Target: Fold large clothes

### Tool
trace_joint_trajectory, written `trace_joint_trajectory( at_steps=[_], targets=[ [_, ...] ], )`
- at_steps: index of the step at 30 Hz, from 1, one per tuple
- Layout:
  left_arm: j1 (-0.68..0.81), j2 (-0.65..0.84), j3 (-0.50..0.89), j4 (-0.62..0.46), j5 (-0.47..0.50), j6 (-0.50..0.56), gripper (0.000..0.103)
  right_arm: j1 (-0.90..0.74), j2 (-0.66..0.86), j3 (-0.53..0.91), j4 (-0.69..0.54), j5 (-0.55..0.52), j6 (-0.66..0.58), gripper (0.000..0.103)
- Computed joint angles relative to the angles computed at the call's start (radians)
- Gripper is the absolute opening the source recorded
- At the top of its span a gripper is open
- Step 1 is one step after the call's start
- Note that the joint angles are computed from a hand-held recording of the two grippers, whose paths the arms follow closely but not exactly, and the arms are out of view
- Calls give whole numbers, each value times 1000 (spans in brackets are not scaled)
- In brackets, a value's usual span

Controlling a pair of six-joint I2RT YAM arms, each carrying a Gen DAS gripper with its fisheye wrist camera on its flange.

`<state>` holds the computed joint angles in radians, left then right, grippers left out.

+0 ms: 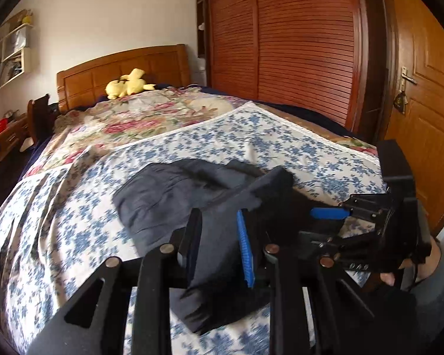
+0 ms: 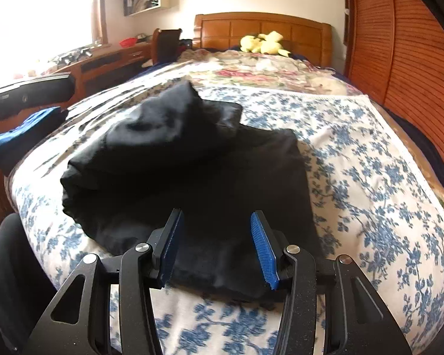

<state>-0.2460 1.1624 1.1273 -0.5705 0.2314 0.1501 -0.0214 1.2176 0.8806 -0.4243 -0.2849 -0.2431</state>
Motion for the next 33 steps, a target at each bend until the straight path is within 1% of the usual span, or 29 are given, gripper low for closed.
trace_joint_trajectory(
  at_steps=[6, 9, 14, 20, 22, 24, 28, 33],
  targets=[
    [158, -37, -74, 20, 101, 33, 24, 51, -3, 7, 27, 33, 40, 47],
    [224, -47, -104, 30, 130, 46, 24, 69, -19, 11, 37, 58, 45, 48],
    [331, -58, -138, 36, 193, 83, 25, 87, -48, 36, 16, 84, 57, 48],
    [437, -57, -151, 28, 270, 112, 27, 101, -72, 89, -10, 83, 77, 48],
    [467, -56, -152, 22, 292, 119, 29, 110, -60, 114, -11, 98, 79, 48],
    [492, -59, -157, 18, 313, 129, 30, 125, -38, 145, -13, 128, 78, 51],
    [549, -69, -168, 1, 352, 160, 34, 144, 43, 223, -29, 133, 82, 51],
    [609, -83, -178, -34, 405, 203, 36, 149, 139, 283, -51, 107, 106, 53]
  ],
)
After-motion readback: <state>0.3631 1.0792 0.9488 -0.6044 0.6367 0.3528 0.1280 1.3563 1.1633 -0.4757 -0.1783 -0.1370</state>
